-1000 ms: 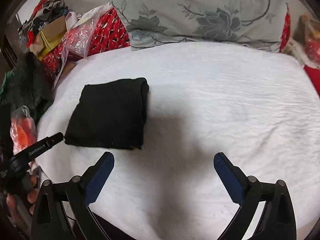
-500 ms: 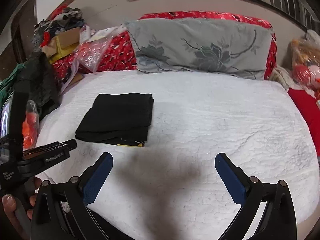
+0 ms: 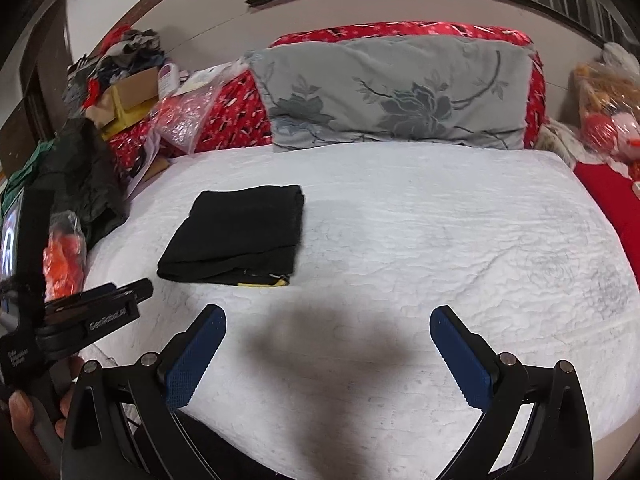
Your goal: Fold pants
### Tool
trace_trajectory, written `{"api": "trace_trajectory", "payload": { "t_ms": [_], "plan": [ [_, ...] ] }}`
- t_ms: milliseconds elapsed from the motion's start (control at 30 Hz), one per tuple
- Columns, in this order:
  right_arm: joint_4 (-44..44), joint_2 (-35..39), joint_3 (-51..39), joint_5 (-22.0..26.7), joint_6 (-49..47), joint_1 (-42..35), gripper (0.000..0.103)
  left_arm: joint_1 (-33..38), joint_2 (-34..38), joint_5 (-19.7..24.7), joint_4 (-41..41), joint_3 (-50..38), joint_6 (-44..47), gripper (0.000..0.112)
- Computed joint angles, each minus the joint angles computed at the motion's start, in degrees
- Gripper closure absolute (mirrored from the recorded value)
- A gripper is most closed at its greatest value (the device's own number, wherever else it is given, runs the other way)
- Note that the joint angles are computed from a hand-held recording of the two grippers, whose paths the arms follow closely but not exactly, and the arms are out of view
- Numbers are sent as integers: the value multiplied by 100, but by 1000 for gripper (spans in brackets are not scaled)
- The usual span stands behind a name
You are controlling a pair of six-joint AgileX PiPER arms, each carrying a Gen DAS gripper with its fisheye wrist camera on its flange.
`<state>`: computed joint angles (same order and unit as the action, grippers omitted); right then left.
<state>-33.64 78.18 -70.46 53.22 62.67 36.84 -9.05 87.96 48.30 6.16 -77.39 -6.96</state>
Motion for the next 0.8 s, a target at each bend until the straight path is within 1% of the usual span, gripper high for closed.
{"api": "trace_trajectory", "payload": {
  "t_ms": [167, 233, 433, 700, 800],
  "plan": [
    [-310, -118, 139, 145, 326, 111, 0, -57, -103, -18, -104, 63, 40, 59],
    [-329, -145, 184, 177, 376, 116, 0, -27, -112, 7, -331, 29, 237, 59],
    [-239, -232, 303, 166, 404, -4, 0, 15, -107, 96, -789, -50, 675, 59],
    [-150, -203, 301, 184, 323, -69, 0, -71, -94, 206, -948, -126, 853, 59],
    [-156, -190, 308, 206, 339, -54, 0, -108, -97, 167, -983, -153, 850, 59]
  ]
}}
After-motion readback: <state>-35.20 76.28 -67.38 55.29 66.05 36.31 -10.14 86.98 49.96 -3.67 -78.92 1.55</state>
